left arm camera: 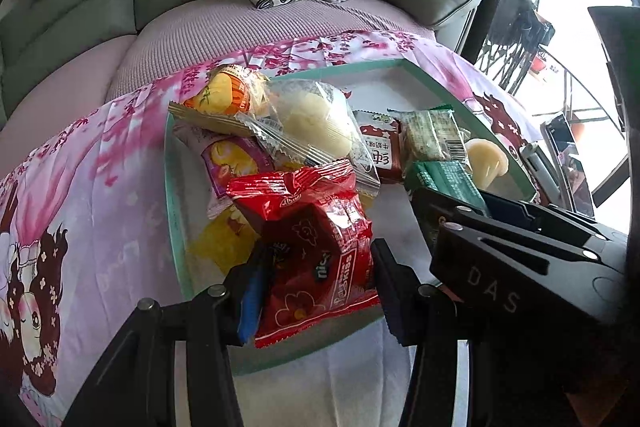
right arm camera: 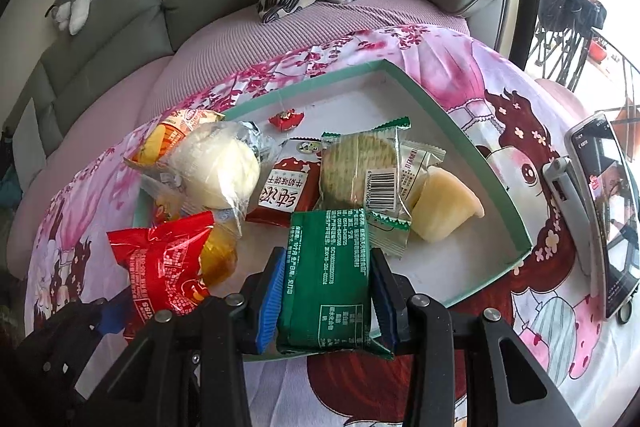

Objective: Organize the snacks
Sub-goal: 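Carry the green and red packets over the teal-rimmed tray, then open both tools to drop the green and red packets into the tray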

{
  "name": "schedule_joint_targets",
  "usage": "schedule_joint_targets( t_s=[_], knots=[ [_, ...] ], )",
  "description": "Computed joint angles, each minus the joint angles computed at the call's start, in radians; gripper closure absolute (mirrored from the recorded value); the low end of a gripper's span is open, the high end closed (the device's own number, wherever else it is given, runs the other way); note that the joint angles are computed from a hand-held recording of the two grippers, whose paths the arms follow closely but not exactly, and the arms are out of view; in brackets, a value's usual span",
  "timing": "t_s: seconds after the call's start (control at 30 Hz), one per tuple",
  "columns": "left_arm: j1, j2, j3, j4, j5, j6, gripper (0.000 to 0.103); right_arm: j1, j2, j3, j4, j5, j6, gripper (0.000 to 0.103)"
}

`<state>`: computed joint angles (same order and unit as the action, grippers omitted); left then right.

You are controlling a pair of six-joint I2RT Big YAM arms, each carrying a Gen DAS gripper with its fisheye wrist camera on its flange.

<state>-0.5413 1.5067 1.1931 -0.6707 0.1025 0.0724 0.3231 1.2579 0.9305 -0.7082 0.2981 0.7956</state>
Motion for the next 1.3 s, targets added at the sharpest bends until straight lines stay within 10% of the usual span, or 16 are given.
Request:
schedule_joint_targets(
  t_s=[0.83, 1.3],
  knots=[
    [0.007, -0.072, 0.003, -0.03, -0.025, 0.039, 0.035, 0.02, -0.065, 0.006, -0.015, 0.069, 0.008, 0.059],
    [0.107, -0.097, -0.006, 0.016, -0.041, -0.161, 0.034, 0.029, -0.043, 0.019, -0.025, 0.063, -0.009, 0.058]
  ],
)
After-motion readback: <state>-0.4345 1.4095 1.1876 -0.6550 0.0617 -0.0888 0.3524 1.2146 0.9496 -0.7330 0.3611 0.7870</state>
